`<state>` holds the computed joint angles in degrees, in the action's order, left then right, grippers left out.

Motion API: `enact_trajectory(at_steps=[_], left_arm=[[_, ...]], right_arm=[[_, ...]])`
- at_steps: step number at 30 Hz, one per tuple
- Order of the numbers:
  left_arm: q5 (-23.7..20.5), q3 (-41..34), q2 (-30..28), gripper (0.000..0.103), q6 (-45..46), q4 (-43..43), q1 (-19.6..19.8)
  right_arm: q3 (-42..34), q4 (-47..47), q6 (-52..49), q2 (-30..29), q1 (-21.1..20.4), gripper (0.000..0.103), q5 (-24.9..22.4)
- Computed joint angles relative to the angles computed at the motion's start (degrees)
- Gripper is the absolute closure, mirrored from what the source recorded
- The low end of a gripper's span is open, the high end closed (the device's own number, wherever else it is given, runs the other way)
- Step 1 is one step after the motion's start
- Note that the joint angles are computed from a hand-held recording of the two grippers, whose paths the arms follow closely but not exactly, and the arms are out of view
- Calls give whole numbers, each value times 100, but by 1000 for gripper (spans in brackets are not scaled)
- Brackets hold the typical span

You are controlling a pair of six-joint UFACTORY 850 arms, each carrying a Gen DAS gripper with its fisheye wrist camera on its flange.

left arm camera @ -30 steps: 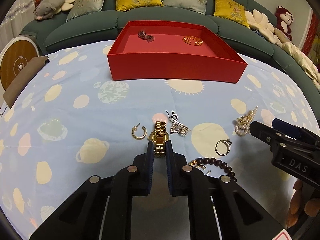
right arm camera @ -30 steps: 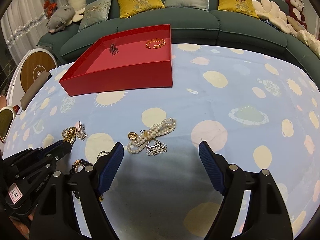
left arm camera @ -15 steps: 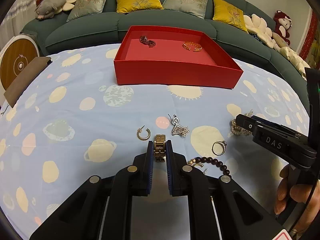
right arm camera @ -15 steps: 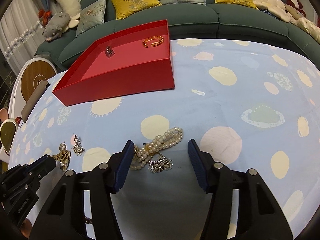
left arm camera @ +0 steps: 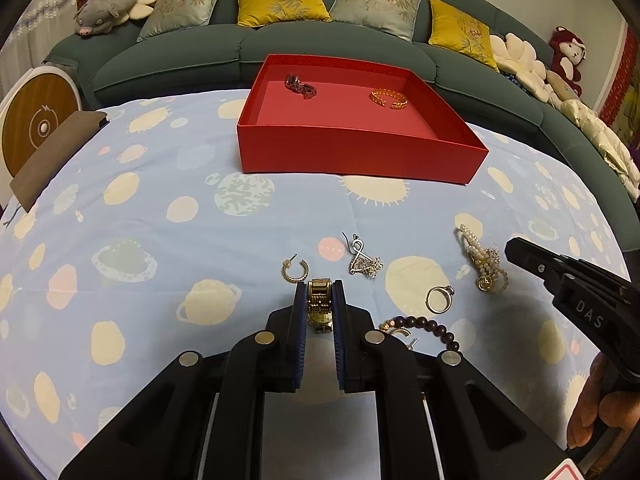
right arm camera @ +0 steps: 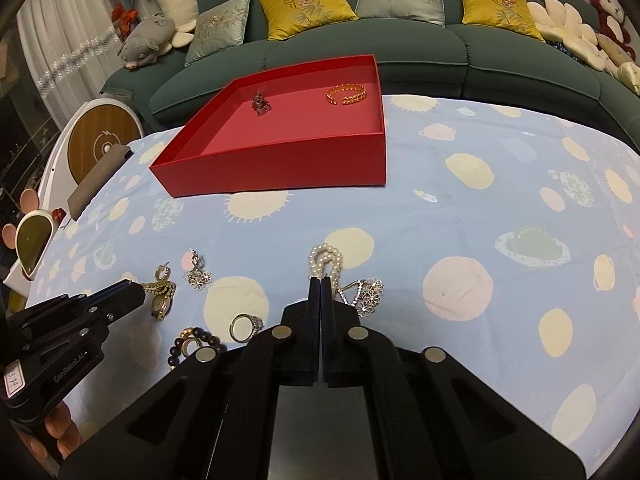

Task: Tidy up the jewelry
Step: 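Lift the pearl necklace with right tool while left tool lifts gold watch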

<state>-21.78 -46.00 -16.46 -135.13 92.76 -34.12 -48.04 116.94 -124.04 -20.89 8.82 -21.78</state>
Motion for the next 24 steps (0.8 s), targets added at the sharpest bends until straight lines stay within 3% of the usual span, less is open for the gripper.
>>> enact_trajectory(at_steps=[6, 12, 18, 20, 24], left_arm=[[1, -14, -1, 94, 31, -33, -10], [-23, -49, -16, 94, 107, -68, -65], [-7, 16, 33, 94, 24, 30, -53], [2, 27, 44, 94, -33, 86, -41], [54, 107, 131, 94, -235, 274, 32]], right_arm=[[124, -74, -160, 206, -117, 100, -99], [-7, -190, -30, -39, 21, 76, 97], [-92, 90, -373, -206, 227, 76, 344], [-92, 273, -573, -249, 266, 86, 438], [51, 709, -1085, -107, 247, 90, 343]])
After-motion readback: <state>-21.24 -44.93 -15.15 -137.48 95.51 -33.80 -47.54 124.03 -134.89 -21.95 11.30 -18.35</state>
